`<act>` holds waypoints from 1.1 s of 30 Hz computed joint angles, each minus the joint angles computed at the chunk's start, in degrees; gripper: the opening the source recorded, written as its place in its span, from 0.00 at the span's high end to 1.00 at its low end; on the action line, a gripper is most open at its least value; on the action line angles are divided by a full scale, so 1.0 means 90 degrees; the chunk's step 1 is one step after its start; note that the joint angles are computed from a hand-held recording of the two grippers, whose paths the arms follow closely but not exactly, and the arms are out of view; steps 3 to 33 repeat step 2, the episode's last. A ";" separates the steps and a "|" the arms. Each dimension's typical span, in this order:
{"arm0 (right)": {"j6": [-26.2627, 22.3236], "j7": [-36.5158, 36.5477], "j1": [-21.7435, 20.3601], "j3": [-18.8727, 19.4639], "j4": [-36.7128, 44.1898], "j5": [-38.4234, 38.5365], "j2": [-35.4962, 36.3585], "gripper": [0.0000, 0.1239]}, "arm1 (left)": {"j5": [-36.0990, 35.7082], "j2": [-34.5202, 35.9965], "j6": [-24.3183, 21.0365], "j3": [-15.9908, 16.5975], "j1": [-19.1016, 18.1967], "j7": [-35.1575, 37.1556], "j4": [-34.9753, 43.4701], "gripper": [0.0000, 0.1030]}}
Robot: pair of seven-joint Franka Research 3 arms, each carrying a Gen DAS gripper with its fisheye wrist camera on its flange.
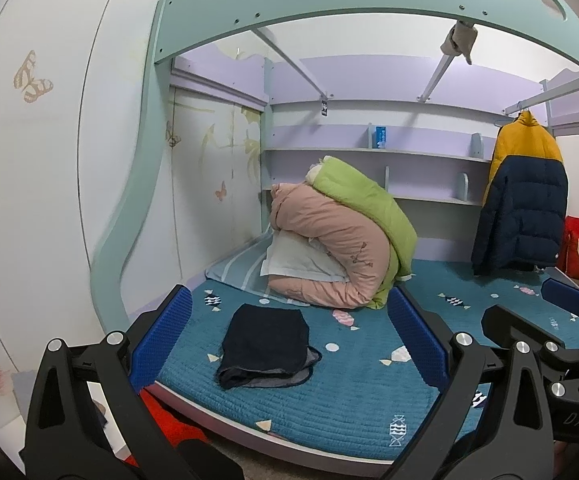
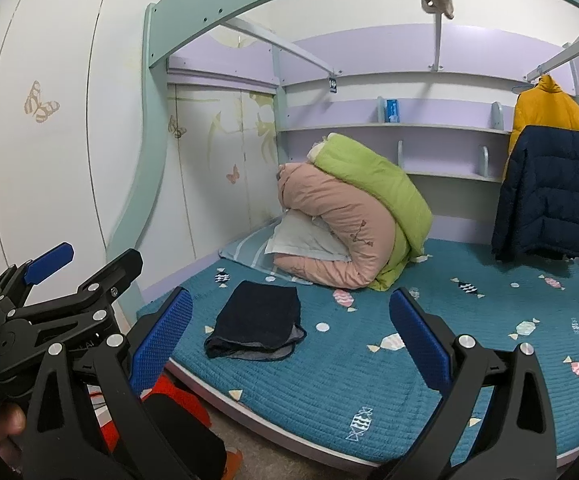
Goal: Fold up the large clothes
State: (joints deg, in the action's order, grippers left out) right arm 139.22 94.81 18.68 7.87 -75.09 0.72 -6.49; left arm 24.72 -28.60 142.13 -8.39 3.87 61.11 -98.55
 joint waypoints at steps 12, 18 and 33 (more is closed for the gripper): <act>-0.0024 -0.0025 0.0036 0.0019 0.0057 0.0032 0.0083 0.23 | 0.0013 -0.0028 -0.0037 0.0012 0.0041 -0.0040 -0.0051 0.05; -0.0024 -0.0025 0.0036 0.0019 0.0057 0.0032 0.0083 0.23 | 0.0013 -0.0028 -0.0037 0.0012 0.0041 -0.0040 -0.0051 0.05; -0.0024 -0.0025 0.0036 0.0019 0.0057 0.0032 0.0083 0.23 | 0.0013 -0.0028 -0.0037 0.0012 0.0041 -0.0040 -0.0051 0.05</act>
